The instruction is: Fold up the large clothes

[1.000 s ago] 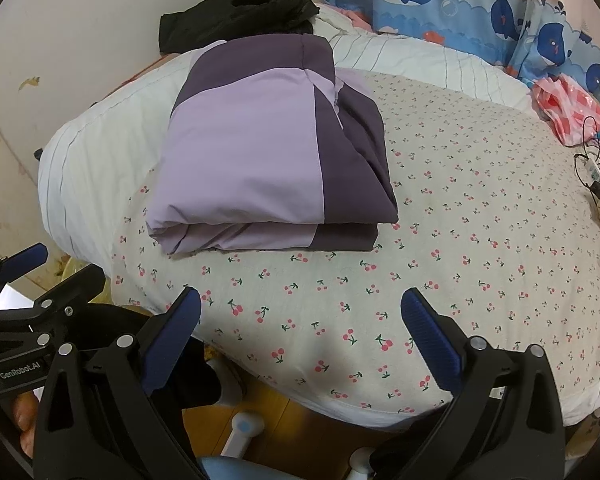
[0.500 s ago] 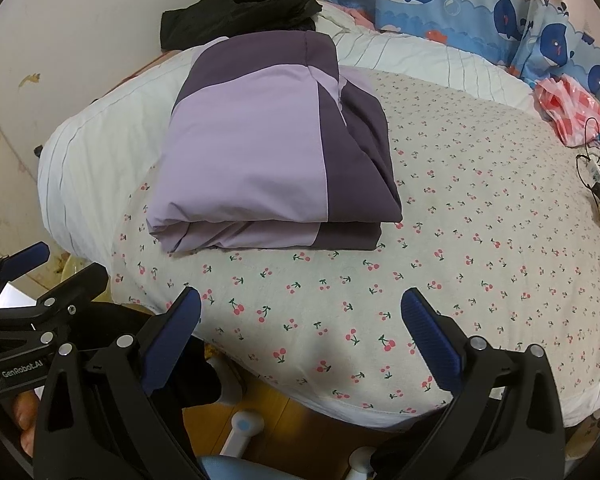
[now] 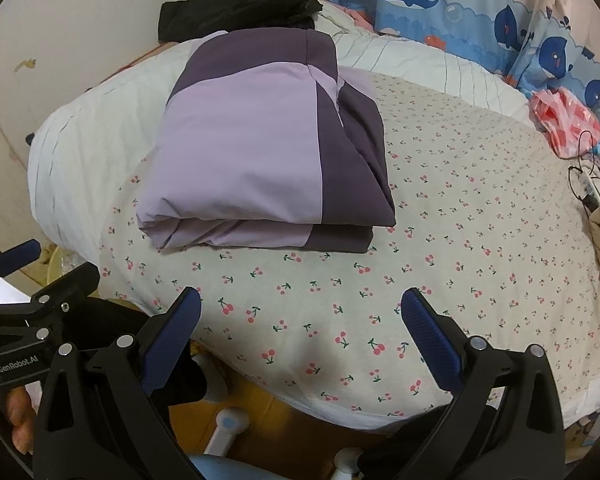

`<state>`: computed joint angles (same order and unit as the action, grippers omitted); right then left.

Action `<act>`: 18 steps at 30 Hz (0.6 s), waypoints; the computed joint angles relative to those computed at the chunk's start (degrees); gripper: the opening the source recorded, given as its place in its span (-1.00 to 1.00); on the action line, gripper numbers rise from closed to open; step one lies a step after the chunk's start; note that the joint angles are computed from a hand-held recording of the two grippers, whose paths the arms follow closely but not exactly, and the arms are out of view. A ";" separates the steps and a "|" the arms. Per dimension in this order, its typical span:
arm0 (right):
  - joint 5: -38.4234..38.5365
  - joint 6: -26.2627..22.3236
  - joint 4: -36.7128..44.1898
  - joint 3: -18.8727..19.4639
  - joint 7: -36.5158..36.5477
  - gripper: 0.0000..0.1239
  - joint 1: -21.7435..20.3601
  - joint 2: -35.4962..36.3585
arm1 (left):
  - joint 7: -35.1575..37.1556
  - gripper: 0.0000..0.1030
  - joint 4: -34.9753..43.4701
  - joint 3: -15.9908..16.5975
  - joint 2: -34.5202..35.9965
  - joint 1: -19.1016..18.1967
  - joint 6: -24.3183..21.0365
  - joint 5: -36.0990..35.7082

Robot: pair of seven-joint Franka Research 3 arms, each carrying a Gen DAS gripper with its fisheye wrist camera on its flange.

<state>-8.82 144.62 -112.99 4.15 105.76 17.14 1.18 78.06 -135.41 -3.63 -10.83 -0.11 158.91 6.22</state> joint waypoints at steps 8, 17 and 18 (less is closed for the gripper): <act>0.46 -0.41 0.15 -0.21 -0.86 0.56 -0.13 0.36 | 0.60 0.89 0.35 0.02 0.48 -0.09 -0.31 -0.74; 1.10 -0.30 -0.04 -0.30 -1.33 0.56 -0.32 0.30 | 1.30 0.89 0.69 -0.02 0.92 -0.33 -0.38 -1.43; 1.16 -0.31 -0.08 -0.30 -1.39 0.56 -0.34 0.27 | 1.79 0.89 0.65 0.13 0.91 -0.52 -0.28 -2.00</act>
<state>-7.65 144.31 -113.06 3.85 104.37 16.80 1.45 79.85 -134.76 -3.50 -9.92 -0.63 158.63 4.22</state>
